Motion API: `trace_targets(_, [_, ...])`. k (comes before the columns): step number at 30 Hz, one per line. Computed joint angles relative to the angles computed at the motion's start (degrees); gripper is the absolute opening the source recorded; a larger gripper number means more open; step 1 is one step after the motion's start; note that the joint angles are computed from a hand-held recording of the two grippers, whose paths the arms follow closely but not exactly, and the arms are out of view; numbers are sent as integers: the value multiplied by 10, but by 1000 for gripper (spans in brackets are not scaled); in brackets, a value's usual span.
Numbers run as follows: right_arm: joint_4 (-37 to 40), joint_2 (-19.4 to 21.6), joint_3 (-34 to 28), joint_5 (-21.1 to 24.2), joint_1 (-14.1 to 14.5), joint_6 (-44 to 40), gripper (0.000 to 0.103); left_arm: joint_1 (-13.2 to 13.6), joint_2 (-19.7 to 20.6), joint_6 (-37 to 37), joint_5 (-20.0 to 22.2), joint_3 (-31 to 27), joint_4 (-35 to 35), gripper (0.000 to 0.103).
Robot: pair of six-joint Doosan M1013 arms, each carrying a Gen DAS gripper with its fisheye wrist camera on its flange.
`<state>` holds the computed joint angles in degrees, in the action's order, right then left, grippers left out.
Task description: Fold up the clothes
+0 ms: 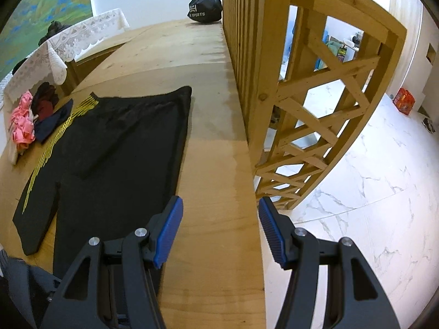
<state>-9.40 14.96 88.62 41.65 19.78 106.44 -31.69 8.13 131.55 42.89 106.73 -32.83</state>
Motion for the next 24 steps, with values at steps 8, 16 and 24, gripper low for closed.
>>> trace_targets(8, [22, 43, -49, 25, 4, -15, 57, 67, -26, 70, 32, 4, -124, 7])
trace_targets(16, [48, 186, -246, 121, 0, 2, 57, 128, -31, 131, 61, 14, -217, 7])
trace_targets(24, [36, 309, -435, 256, 3, 7, 57, 179, -9, 172, 100, 11, -271, 7])
